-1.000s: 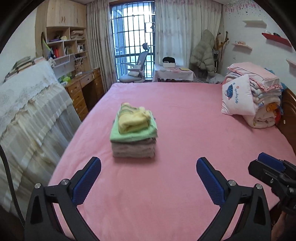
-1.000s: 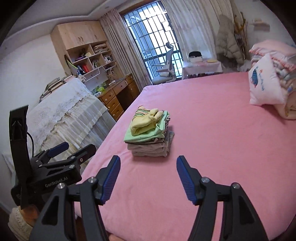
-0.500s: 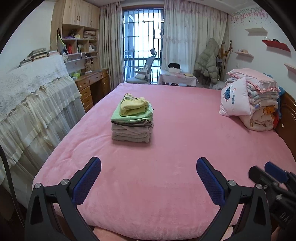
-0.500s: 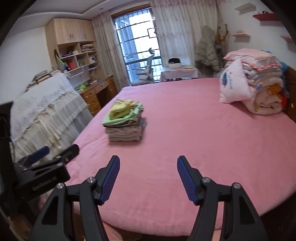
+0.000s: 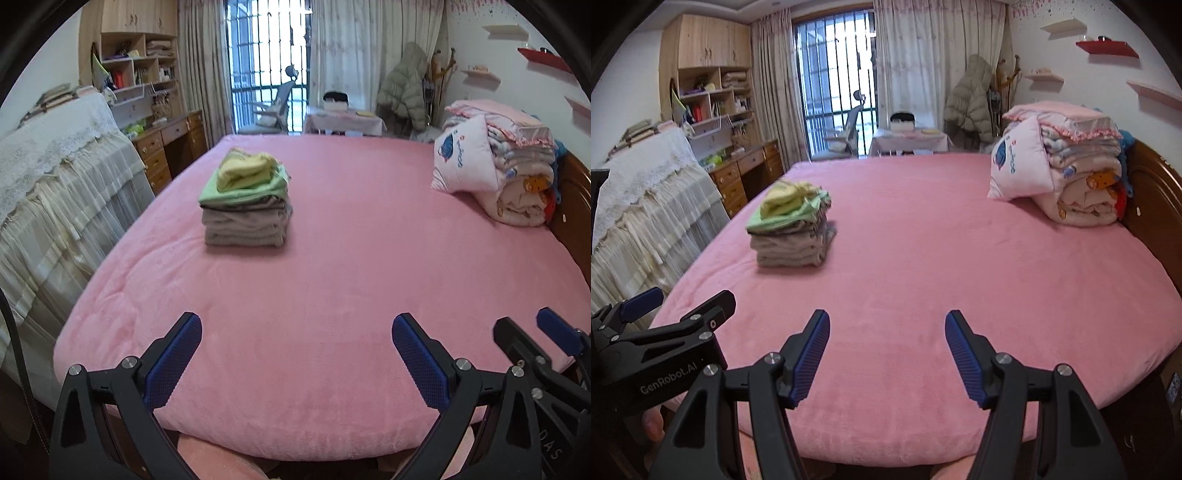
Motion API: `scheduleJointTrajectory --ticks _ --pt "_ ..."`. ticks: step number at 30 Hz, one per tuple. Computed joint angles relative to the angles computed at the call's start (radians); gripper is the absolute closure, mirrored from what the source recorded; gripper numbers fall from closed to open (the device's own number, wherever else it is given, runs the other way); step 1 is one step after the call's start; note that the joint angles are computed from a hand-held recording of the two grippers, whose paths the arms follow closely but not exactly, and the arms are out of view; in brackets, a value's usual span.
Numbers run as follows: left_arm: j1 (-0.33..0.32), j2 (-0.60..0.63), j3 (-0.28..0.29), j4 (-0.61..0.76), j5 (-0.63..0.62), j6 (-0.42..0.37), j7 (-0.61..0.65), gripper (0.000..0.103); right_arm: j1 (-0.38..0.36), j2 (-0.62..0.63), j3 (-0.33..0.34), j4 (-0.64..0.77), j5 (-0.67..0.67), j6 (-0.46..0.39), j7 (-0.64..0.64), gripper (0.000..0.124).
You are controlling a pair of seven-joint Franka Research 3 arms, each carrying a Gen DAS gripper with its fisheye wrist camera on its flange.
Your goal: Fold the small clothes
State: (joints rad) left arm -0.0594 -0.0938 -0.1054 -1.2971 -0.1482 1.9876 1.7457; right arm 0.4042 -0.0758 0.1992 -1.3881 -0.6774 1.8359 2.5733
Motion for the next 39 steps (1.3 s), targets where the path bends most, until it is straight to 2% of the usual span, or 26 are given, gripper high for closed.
scheduleJointTrajectory --ticks 7,17,39 --pt "-0.008 -0.005 -0.009 -0.037 0.021 0.018 0.010 0.001 -0.008 0.001 -0.008 -0.013 0.022 0.005 -0.008 0.058" --pt "-0.008 0.024 -0.011 0.000 0.009 -0.031 0.010 0.001 -0.011 0.002 -0.010 -0.018 0.019 0.004 -0.005 0.058" --pt "-0.001 0.047 -0.015 0.024 -0.007 -0.046 0.028 0.001 -0.021 -0.011 -0.008 -0.039 0.007 0.011 0.000 0.058"
